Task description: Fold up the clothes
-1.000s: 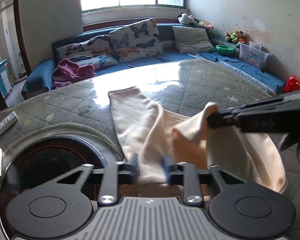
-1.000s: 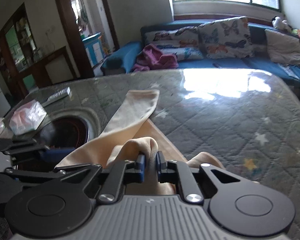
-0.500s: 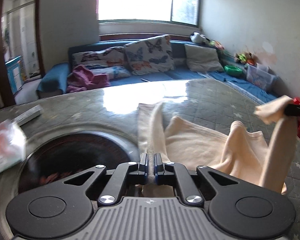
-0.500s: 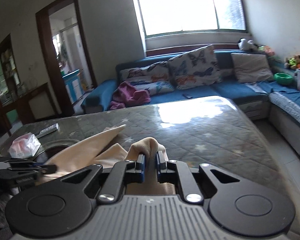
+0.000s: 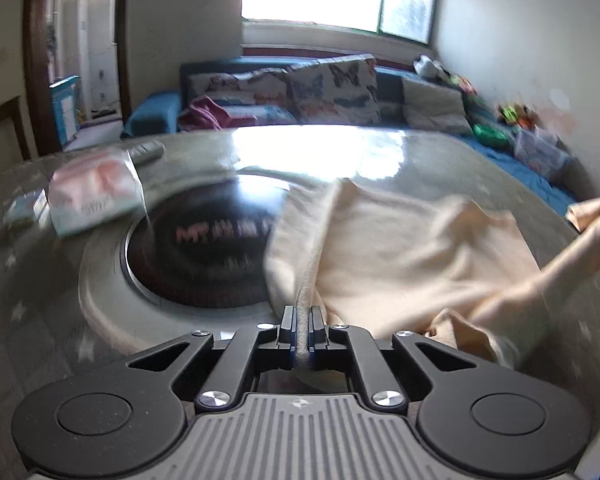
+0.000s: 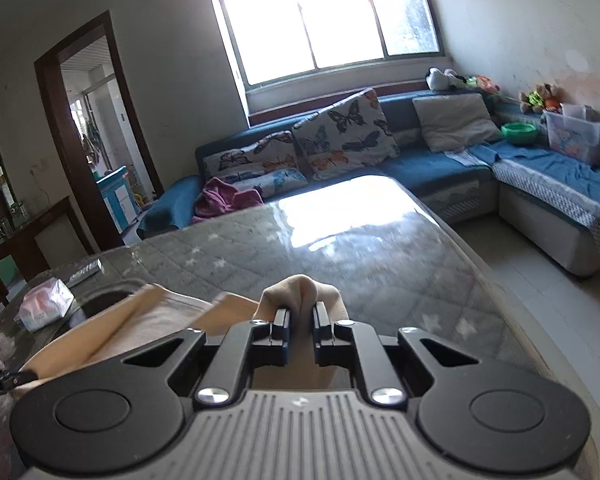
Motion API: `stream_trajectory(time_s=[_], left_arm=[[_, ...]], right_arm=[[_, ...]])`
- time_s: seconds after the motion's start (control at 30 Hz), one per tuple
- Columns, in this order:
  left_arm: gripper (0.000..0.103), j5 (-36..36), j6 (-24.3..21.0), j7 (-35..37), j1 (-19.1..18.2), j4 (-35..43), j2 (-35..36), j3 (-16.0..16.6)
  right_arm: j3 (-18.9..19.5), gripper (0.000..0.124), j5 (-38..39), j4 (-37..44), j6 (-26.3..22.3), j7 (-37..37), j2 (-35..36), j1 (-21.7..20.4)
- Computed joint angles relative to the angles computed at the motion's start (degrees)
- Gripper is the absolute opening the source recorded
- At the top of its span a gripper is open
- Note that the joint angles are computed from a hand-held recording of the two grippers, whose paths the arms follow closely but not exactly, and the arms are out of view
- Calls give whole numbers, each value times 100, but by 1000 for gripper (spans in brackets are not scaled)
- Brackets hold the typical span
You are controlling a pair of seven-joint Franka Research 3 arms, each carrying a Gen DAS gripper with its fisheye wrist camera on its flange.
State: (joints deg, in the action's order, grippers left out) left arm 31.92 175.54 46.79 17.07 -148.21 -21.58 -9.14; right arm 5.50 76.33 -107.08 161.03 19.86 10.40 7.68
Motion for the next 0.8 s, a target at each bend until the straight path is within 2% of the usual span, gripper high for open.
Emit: stream_trajectory(time_s=[0.1, 0.2, 0.3, 0.37, 0.47, 0.57, 0.67, 0.8], left_arm=[[7, -341, -218, 474, -574, -261, -249, 397], [10, -658, -327, 937, -915, -321, -353, 644], [11, -819, -348, 1247, -975, -323, -421, 670], [22, -897, -302, 1369, -957, -268, -427, 650], [30, -915, -47, 1473, -810, -135, -306, 563], [30, -817, 264, 1467, -560, 148, 34, 383], [30, -702, 526, 1391, -291, 546, 548, 177], [30, -86, 361, 681, 277, 1367, 1377, -285]], right_arm=[[-106, 10, -362, -423, -13, 411, -240, -2], [-229, 10, -915, -700, -1, 1037, -313, 0], [-290, 18, -1474, -932, 259, 1558, -350, 17], [-310, 25, -1658, -1038, 366, 1751, -391, -18], [-287, 27, -1903, -1134, 778, 1879, -425, -6], [-184, 27, -1836, -956, 990, 1755, -349, -45], [-63, 27, -1620, -704, 833, 1420, -258, -88], [-4, 27, -1755, -281, 227, 1345, 31, -65]])
